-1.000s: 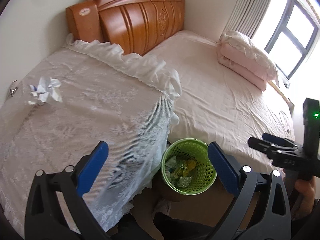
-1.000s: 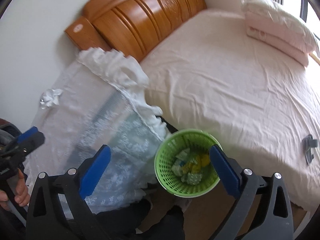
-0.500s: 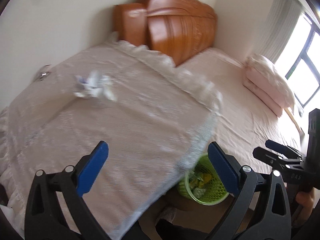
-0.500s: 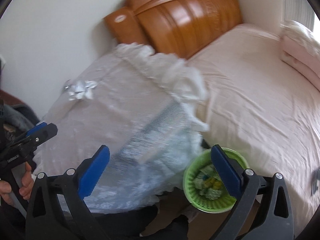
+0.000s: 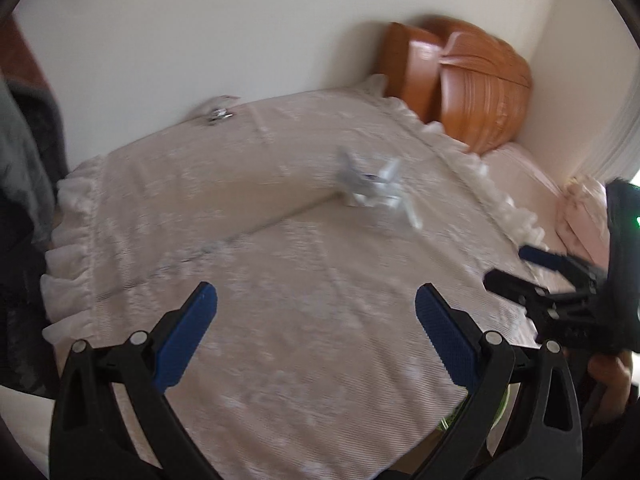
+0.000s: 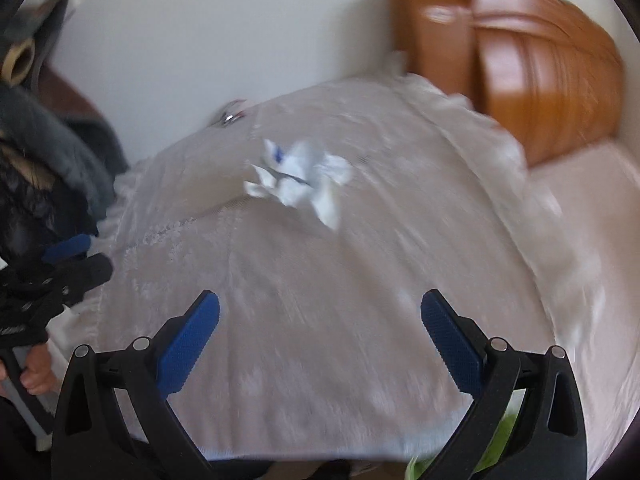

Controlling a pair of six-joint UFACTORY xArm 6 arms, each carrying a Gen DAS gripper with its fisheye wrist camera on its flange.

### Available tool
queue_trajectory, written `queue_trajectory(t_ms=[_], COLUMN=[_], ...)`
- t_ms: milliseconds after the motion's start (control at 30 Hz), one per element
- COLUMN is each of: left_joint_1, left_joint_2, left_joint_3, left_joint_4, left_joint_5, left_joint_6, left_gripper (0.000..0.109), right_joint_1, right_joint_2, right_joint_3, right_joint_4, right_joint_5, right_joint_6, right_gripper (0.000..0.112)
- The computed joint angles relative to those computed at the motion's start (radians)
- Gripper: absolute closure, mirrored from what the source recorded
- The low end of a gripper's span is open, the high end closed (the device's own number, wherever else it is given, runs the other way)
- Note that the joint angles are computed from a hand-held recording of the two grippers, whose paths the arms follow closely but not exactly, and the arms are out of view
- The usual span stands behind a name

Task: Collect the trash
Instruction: 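Grasp the white-blue paper with the right gripper while the left grasps the silver-red packet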

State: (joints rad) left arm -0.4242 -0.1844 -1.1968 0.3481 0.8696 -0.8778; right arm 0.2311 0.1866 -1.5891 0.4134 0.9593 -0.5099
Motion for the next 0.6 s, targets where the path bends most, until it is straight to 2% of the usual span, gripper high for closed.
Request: queue_trajectory(t_ms=[200, 400, 533, 600], left_joint_1=[0.101, 0.173, 0.220, 0.245], left_joint_2=[-0.041, -0.025, 0.027, 0.072], left_joint_3=[0.061, 0.059, 0.024, -0.011], left_joint_4=[-0.046, -0.058, -0.088, -0.104], left_joint_5=[-0.026, -0.055, -0.083, -0.097], left_joint_6=[0.032, 0.068, 0.130, 0.171], left_gripper=[0.013, 0.013, 0.013, 0.013], right_joint_1=[0.100, 0.162, 0.176, 0.174], right_joint_2=[0.227, 0.389, 0.493, 0.559], right_joint_3=[-0.296, -0.449, -0.552, -0.645], right_joint_4=[-0.156, -0.339, -0.398, -0.407], right_joint_5=[0.039, 0.025, 0.046, 0.093], right_joint_6=[-0.146, -0.346, -0.390, -0.380], right_gripper=[0.012, 0.012, 0.012, 0.012])
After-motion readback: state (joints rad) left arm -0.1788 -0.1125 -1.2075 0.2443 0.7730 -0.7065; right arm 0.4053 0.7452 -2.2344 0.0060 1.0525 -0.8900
